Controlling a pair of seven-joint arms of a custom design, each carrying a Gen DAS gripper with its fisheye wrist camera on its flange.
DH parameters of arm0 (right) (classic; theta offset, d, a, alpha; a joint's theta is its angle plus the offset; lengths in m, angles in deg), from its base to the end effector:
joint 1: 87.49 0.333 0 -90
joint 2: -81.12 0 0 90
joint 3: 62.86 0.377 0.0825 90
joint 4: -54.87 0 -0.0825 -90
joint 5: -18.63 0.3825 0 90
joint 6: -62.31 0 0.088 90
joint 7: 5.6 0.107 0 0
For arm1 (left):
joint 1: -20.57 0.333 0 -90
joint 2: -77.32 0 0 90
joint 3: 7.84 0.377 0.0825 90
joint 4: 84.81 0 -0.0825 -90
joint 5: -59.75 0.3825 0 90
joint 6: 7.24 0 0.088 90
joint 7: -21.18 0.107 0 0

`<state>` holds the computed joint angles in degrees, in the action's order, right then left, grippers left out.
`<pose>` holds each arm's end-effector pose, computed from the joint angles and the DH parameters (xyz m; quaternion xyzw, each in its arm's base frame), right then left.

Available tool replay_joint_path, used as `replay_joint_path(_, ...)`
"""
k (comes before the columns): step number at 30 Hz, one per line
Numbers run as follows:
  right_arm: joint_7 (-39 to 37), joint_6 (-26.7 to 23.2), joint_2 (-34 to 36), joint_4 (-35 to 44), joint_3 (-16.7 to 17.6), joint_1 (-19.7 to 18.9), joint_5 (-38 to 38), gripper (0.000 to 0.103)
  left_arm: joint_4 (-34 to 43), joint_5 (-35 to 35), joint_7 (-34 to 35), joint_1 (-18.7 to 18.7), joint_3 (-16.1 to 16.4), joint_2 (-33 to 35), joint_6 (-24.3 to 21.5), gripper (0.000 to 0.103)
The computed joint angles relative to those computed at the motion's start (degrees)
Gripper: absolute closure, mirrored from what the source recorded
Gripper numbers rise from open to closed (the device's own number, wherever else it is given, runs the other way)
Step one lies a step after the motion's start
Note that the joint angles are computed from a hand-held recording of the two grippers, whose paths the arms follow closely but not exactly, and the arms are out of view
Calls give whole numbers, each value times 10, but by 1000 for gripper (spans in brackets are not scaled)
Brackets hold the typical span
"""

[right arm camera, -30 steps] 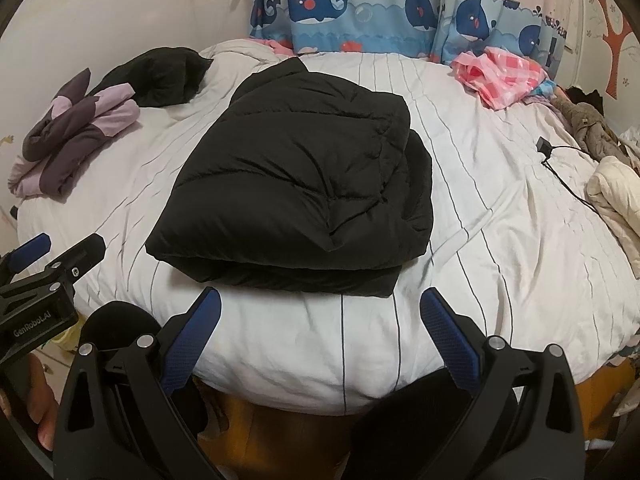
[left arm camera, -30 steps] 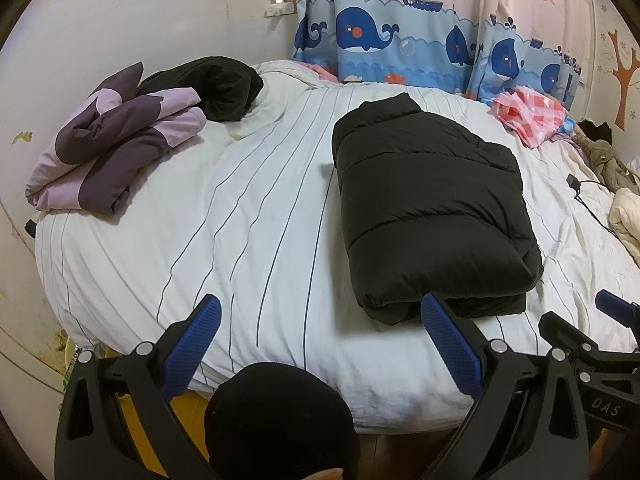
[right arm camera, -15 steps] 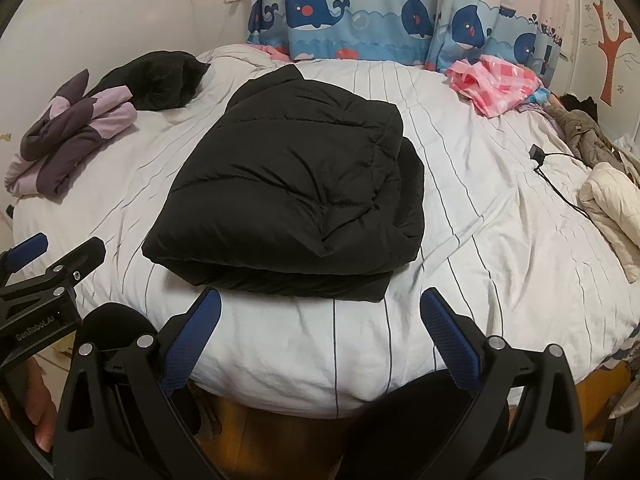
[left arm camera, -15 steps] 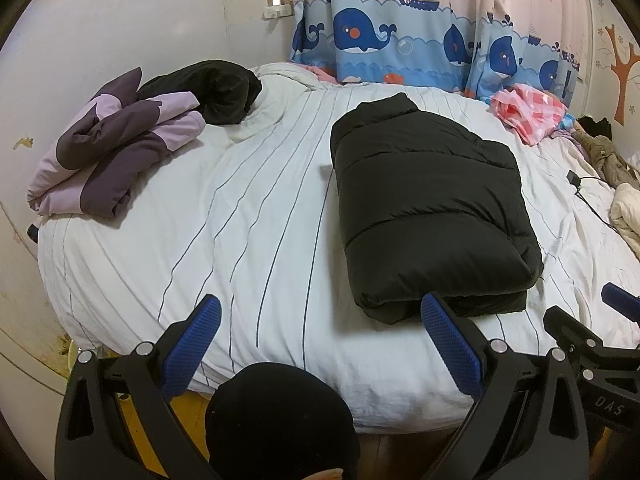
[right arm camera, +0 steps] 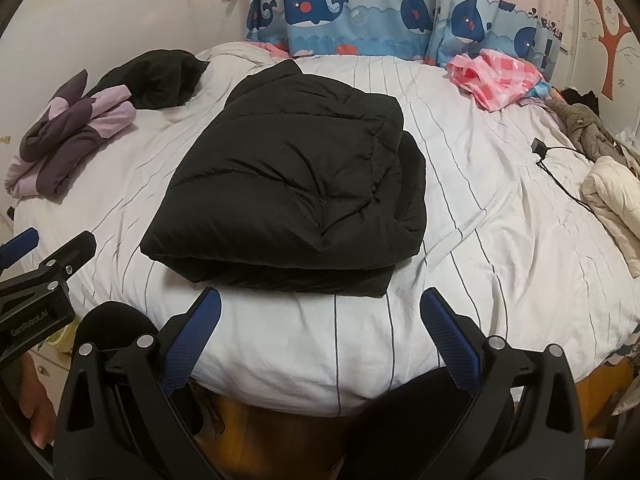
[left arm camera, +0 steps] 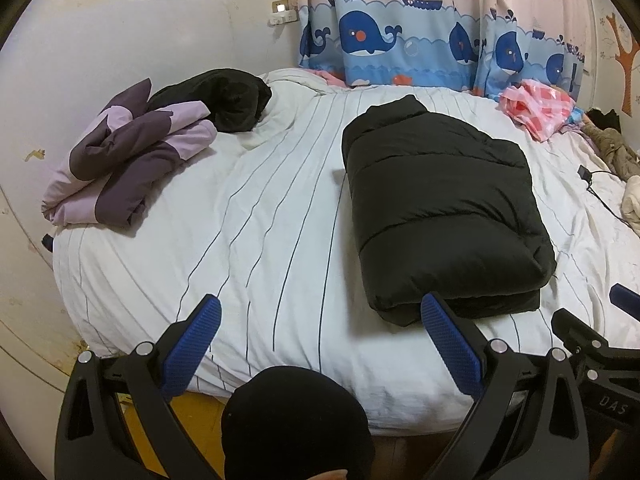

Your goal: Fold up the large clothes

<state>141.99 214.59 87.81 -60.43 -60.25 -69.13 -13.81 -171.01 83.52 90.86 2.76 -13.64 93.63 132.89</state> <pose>0.5754 0.2355 0.5136 -0.5987 0.7370 -0.2117 0.2315 0.6562 -0.2737 0.6392 -0.5644 0.7443 -0.2280 0.2746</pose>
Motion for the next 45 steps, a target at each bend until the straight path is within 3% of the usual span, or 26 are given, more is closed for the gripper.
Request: replay_joint_path(45, 1, 7, 2, -3, -1, 0, 4, 7, -6, 16, -23, -8, -3, -8, 5, 7)
